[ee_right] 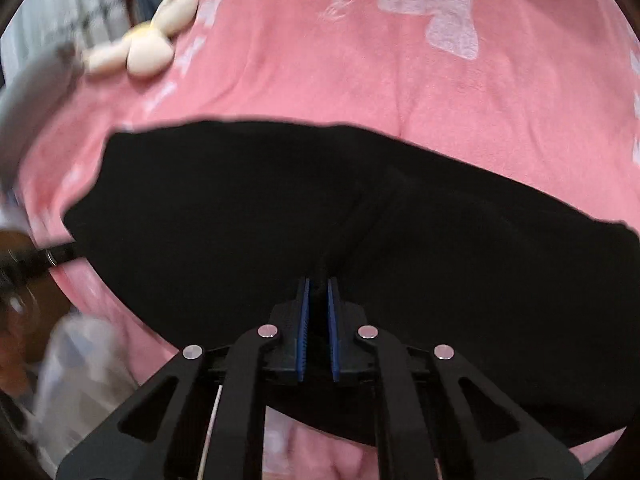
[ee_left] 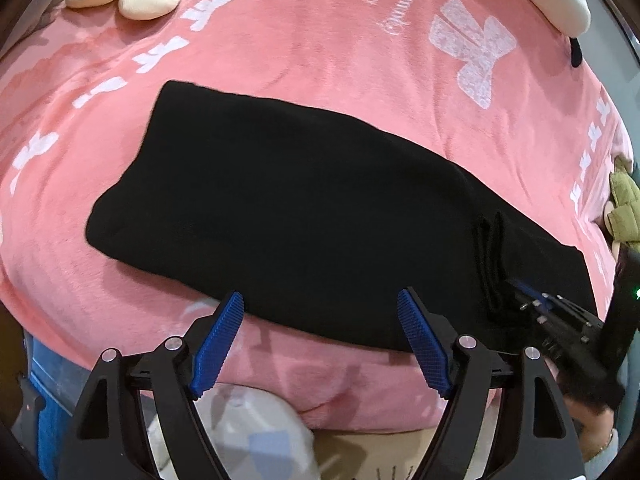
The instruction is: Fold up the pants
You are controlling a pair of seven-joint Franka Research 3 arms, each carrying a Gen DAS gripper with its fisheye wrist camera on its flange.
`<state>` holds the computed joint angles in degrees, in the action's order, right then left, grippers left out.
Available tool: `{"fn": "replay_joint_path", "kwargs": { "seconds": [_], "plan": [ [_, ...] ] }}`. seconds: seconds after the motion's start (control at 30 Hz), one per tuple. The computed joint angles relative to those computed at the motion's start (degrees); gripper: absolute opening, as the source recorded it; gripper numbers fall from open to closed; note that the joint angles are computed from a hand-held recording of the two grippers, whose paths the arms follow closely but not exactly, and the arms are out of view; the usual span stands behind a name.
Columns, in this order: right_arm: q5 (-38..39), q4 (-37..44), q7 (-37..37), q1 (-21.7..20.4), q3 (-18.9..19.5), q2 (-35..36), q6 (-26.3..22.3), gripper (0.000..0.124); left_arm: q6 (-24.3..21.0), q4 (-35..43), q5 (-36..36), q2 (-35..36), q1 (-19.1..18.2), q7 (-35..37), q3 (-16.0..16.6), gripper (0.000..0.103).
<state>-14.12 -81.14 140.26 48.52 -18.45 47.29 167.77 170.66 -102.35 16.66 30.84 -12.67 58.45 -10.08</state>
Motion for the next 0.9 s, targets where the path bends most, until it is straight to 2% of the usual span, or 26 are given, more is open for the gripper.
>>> {"fn": "replay_joint_path", "kwargs": {
  "seconds": [0.03, 0.07, 0.1, 0.13, 0.17, 0.2, 0.27, 0.33, 0.37, 0.4, 0.43, 0.47, 0.5, 0.53, 0.6, 0.67, 0.7, 0.73, 0.77, 0.8, 0.83, 0.9],
  "plan": [
    [-0.8, 0.1, 0.4, 1.3, -1.3, -0.3, 0.8, 0.007, 0.3, -0.2, -0.5, 0.1, 0.8, 0.5, -0.6, 0.076],
    [-2.6, 0.1, 0.4, 0.9, -0.5, -0.9, 1.2, 0.007, 0.4, -0.3, -0.8, 0.2, 1.3, 0.7, -1.0, 0.076],
    [-3.6, 0.6, -1.8, -0.9, 2.2, -1.5, -0.2, 0.008, 0.8, -0.3, -1.5, 0.4, 2.3, 1.3, -1.8, 0.076],
    [-0.6, 3.0, -7.7, -2.8, 4.9, -0.2, -3.2, 0.011, 1.0, -0.2, -2.3, 0.8, 3.1, 1.8, -2.7, 0.076],
    [-0.5, 4.9, -9.7, -3.3, 5.7, 0.9, -7.0, 0.012, 1.1, 0.1, -3.1, 1.3, 3.9, 2.4, -3.6, 0.076],
    [0.2, 5.9, -10.9, -2.4, 4.5, 1.6, -9.6, 0.014, 0.8, 0.4, -3.7, 1.6, 4.5, 3.0, -4.3, 0.076],
    [-3.0, 2.7, -8.0, -2.0, 4.2, 0.0, -7.2, 0.020, 0.1, 0.8, -4.4, 1.9, 4.9, 4.1, -4.9, 0.076],
    [-3.1, 1.1, -7.6, -2.1, 4.7, -1.1, -4.9, 0.048, 0.3, 0.6, -4.7, 1.7, 5.2, 5.5, -5.2, 0.076],
    [-3.9, 0.2, -6.5, -1.1, 3.5, -1.4, -3.8, 0.051, 0.4, 0.8, -5.0, 1.9, 5.4, 6.0, -5.5, 0.076],
    [-6.5, 0.8, -5.4, -1.6, 4.2, -1.4, -4.9, 0.051, 0.5, 0.9, -5.4, 2.0, 5.5, 6.3, -5.6, 0.076],
    [-5.0, 3.3, -7.6, -0.6, 2.9, 0.4, -7.2, 0.051, 0.5, 1.0, -6.0, 2.2, 5.7, 6.3, -5.8, 0.076],
    [-5.5, 5.4, -7.3, -0.3, 2.6, 1.7, -9.9, 0.035, 0.7, 0.9, -6.6, 2.2, 6.1, 6.5, -6.2, 0.076],
    [-5.4, 8.0, -7.4, -0.9, 3.1, 3.3, -12.3, 0.027, 0.9, 0.8, -7.3, 2.3, 6.5, 6.6, -6.5, 0.076],
    [-5.3, 8.5, -6.4, -1.7, 3.7, 3.7, -11.6, 0.019, 1.0, 0.7, -7.7, 2.2, 6.8, 6.7, -6.7, 0.076],
    [-5.6, 9.5, -3.8, -1.7, 3.2, 3.6, -11.0, 0.016, 1.5, 0.2, -8.5, 1.8, 7.2, 6.2, -6.3, 0.076],
    [-8.4, 8.2, 2.1, 1.0, -0.7, 2.1, -7.4, 0.016, 4.1, -1.4, -10.0, 1.0, 8.9, 5.6, -6.8, 0.077],
    [-9.5, 7.8, 3.5, 0.7, -0.4, 1.8, -5.8, 0.015, 5.2, -2.0, -10.4, 0.7, 9.1, 4.6, -6.4, 0.078],
    [-8.8, 8.4, 2.8, -1.1, 1.8, 2.1, -4.0, 0.017, 6.4, -2.3, -10.8, 0.7, 9.1, 3.2, -5.6, 0.079],
    [-5.6, 10.9, -1.7, -4.0, 5.7, 3.8, -4.9, 0.018, 6.7, -2.0, -11.2, 1.0, 9.0, 1.7, -4.8, 0.079],
    [-2.5, 14.3, -6.1, -5.4, 7.7, 6.3, -8.3, 0.019, 7.2, -1.8, -11.6, 1.4, 9.7, 0.9, -5.1, 0.079],
    [-1.1, 15.6, -7.2, -5.3, 7.7, 7.7, -10.0, 0.024, 8.0, -1.3, -12.0, 2.2, 10.9, 0.4, -6.1, 0.079],
    [-4.3, 12.3, -0.5, -4.9, 7.1, 6.1, -6.2, 0.032, 9.3, -0.2, -13.8, 4.9, 17.4, 1.1, -13.0, 0.079]
  ]
}}
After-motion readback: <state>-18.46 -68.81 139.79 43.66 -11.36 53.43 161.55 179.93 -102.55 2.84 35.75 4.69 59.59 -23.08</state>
